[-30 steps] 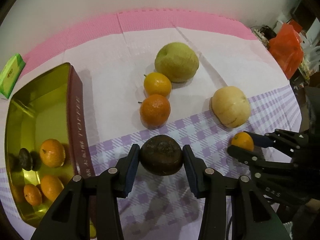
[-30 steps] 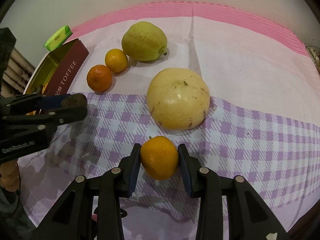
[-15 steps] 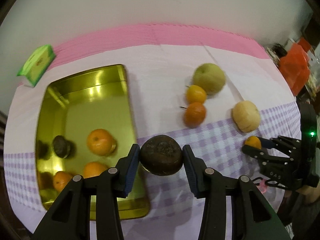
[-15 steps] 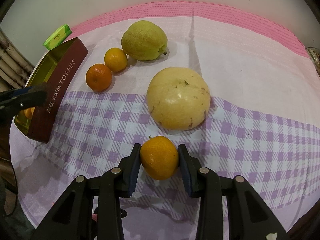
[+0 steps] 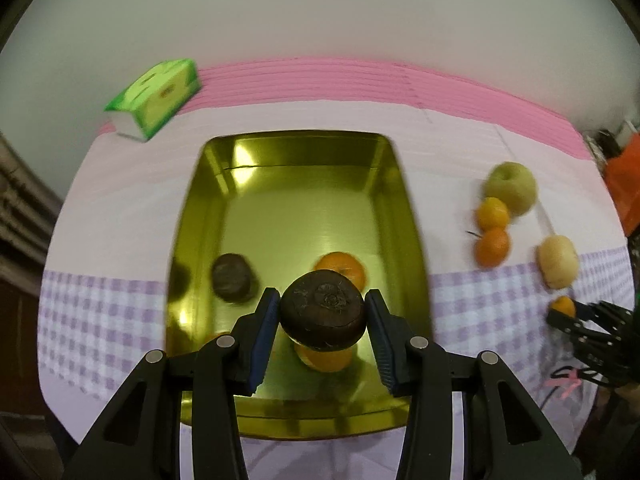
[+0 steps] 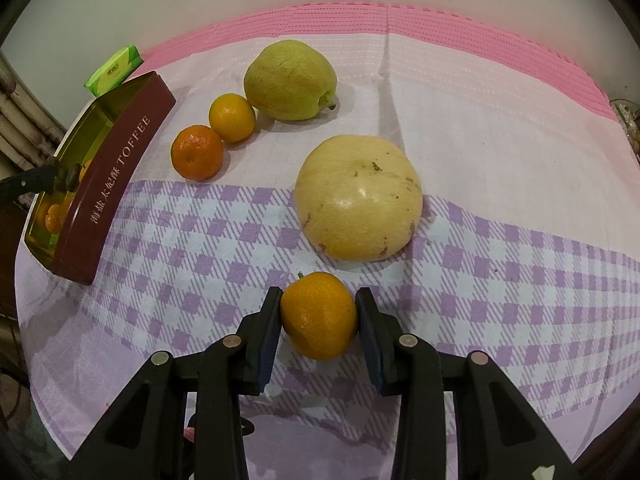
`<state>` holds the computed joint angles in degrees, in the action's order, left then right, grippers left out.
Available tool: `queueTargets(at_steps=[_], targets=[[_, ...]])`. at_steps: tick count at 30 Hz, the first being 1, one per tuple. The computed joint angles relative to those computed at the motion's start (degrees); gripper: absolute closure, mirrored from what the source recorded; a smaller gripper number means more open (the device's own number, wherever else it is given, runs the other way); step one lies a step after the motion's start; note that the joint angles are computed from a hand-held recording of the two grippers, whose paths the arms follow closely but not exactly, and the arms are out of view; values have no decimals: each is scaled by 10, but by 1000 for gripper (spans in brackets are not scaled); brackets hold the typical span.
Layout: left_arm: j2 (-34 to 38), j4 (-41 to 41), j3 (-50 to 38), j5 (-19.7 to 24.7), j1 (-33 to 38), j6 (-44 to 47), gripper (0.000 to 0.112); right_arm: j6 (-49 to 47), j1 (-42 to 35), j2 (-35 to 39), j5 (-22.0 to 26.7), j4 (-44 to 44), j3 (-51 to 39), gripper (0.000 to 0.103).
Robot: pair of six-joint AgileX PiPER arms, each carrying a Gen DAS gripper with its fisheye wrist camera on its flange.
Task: Organize fruits
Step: 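Carry the dark brown fruit into the gold tray and open the left tool, then lower the orange in the right tool into the gold tray and open it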
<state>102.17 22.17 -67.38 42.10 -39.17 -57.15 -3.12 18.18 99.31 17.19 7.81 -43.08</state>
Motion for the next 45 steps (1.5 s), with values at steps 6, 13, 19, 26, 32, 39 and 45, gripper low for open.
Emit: queueTargets(at_steps=[6,13,19,26,32,39,45], targets=[[-20,8,44,-13,28,-15,68,6,2,1,0,-6,-1,69],[-27,-2,77,-27,51,-11,68,17,6,0,1,-14,-1,69],[-22,-11,90,-44,62,-5,68,28,7,-2,-1,-26,-2,69],[-11,-27,91,-53,72,9,68,11,4,-13,11,-13,-14,69],[-7,-34,99,-68,78,15,68,-52,16,-8,29,33,-43,69],[-11,-41,109,-82,85,21,68,-118,45,6,64,71,-99,69],[-35,-59,129,-99,96,38,67,-148,83,13,90,74,-138,69]])
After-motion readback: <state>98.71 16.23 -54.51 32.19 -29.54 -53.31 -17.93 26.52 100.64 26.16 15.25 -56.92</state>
